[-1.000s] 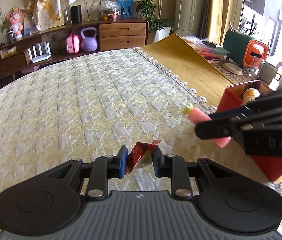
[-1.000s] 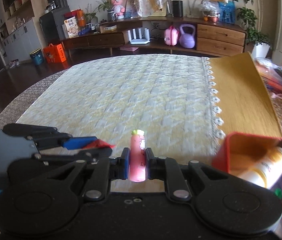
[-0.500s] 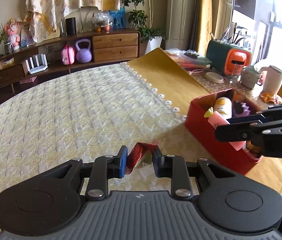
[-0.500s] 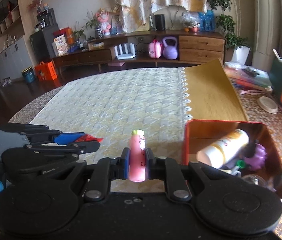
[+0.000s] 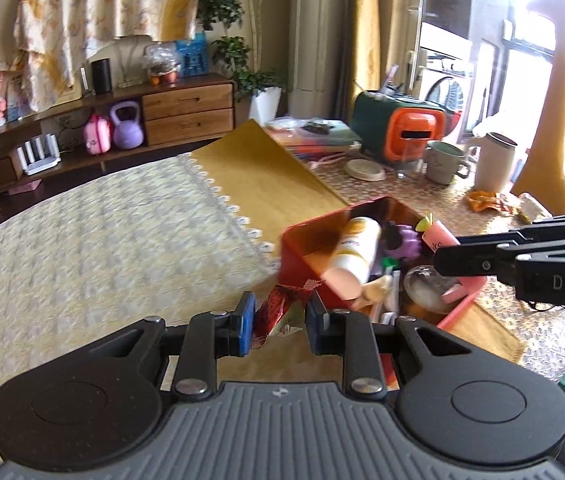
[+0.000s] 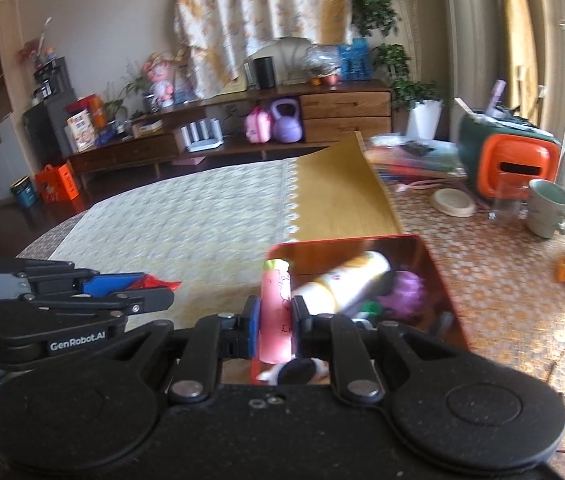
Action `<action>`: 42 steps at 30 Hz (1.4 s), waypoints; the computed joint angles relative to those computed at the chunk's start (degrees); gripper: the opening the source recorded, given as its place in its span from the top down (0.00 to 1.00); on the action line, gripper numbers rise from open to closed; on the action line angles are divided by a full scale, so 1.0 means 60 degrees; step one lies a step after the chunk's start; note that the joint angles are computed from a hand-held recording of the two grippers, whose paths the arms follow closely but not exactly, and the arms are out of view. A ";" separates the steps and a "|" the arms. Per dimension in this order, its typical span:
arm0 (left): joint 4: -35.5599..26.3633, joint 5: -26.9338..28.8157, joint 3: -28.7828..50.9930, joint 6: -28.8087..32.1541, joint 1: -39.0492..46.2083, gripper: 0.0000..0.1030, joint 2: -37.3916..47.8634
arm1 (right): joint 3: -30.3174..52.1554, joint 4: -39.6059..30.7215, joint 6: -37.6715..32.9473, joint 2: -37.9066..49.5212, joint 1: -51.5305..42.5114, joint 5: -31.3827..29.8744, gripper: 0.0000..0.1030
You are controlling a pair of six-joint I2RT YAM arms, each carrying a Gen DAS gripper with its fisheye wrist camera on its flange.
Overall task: Organize rigid objects
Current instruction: 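Carry the red wrapper and pink tube with both grippers over the tin box, then lower the wrapper and pink tube into the tin box and open both grippers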
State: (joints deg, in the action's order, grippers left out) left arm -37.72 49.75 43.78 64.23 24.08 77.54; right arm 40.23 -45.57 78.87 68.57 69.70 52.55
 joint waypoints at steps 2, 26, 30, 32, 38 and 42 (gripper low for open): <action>0.0059 -0.0115 -0.0277 -0.0197 -0.0309 0.75 -0.0364 | -0.0162 -0.0433 0.0383 -0.0286 0.0077 0.0084 0.85; 0.5025 -0.3606 -0.1414 -0.5300 -0.6347 0.75 0.0299 | -0.3004 0.1328 -0.0840 -0.2433 -0.1390 -0.0958 0.86; 0.5238 -0.3779 -0.1095 -0.5667 -0.6763 0.75 0.1025 | -0.3053 0.1661 -0.1287 -0.2190 -0.1520 -0.1039 0.86; 0.5339 -0.3843 -0.1042 -0.5719 -0.6904 0.75 0.1216 | -0.3037 0.1742 -0.1419 -0.1975 -0.1558 -0.1052 0.86; 0.5630 -0.4019 -0.1025 -0.5794 -0.7171 0.75 0.1529 | -0.3141 0.2094 -0.1781 -0.1870 -0.1768 -0.1132 0.85; 0.5296 -0.3935 -0.0845 -0.5653 -0.7242 0.75 0.1756 | -0.3053 0.2009 -0.1776 -0.1656 -0.1627 -0.1008 0.82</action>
